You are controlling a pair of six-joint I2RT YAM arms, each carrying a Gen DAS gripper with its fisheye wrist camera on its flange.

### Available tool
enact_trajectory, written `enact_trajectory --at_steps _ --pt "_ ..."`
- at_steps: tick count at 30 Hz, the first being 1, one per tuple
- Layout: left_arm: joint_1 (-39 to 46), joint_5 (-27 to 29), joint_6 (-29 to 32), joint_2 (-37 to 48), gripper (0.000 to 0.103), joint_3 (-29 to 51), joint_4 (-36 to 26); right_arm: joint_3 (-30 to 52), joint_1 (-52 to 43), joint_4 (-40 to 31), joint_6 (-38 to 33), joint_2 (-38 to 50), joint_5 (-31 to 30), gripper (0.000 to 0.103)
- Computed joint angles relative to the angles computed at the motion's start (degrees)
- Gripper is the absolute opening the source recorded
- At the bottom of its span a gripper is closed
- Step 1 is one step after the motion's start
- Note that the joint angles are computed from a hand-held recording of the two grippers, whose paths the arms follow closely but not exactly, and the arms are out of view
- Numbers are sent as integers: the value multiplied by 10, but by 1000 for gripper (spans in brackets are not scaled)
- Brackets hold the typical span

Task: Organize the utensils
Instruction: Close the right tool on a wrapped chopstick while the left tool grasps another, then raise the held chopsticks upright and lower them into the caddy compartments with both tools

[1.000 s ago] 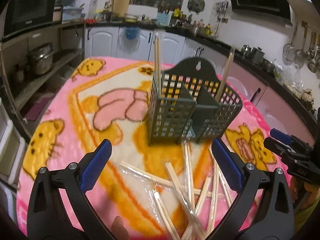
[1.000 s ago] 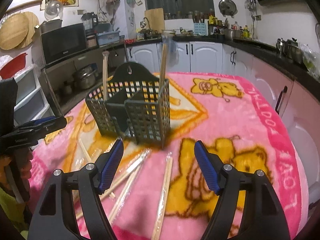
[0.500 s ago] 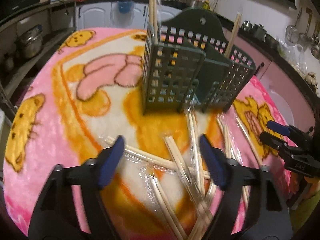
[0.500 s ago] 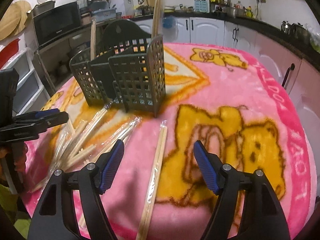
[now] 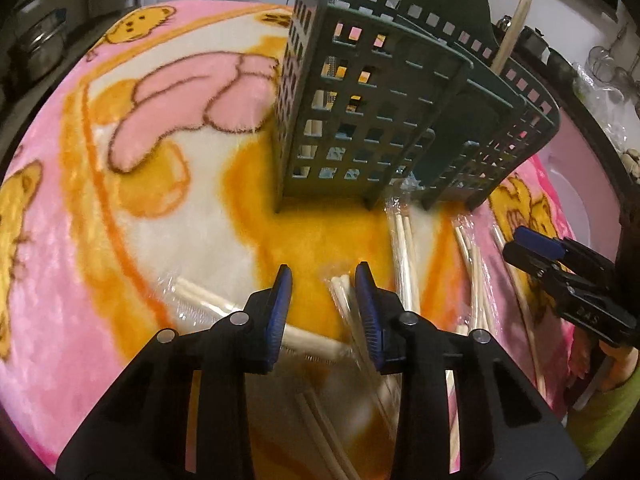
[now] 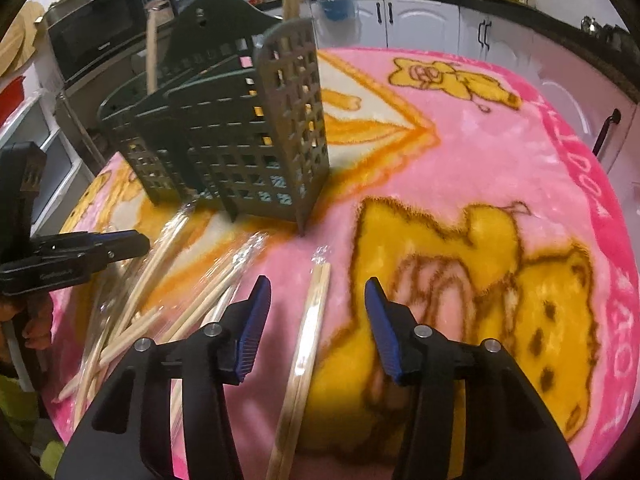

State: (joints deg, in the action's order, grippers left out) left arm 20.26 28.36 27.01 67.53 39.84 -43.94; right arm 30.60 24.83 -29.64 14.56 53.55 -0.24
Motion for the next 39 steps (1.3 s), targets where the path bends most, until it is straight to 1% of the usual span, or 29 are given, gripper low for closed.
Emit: enact_trajectory --at_steps 2,6,9,10,12,14,15,16,18,23,26,28,32,36,39 --pt "-7 -4 -5 8 27 5 3 6 -4 10 -3 22 0 43" --pt "-29 -22 -18 6 27 5 13 18 -2 25 -9 64 9 39" --pt "-48 -44 -29 -6 22 -6 31 21 0 35 -2 79 20 36" --pt "-53 -52 -32 -8 19 -9 38 22 -1 39 -1 83 22 34" --pt "-56 -57 -38 -5 15 -8 44 22 1 43 0 87 30 32" --pt "-58 -62 -40 -4 10 -8 48 19 8 45 0 84 45 22" --pt "-60 -67 -41 -6 9 -9 51 18 12 45 -2 82 51 19" --pt "-60 -67 -41 -7 8 -10 52 17 16 46 -1 80 56 12" --pt "-58 -67 -40 -9 7 -10 53 13 15 46 2 70 54 11" --pt "-29 -39 -23 -15 2 -5 39 4 13 27 10 11 39 8" --pt "-14 -21 -13 -27 1 3 24 6 16 13 11 -22 32 7" --pt "0 -4 -6 -46 1 9 8 9 15 5 8 -47 15 7" --pt "26 34 10 -79 1 29 -33 25 34 -18 16 -83 19 7" --pt "39 65 14 -110 0 53 -69 48 74 -50 27 -121 50 6" --pt "44 82 15 -128 0 71 -90 67 80 -59 17 -135 55 6"
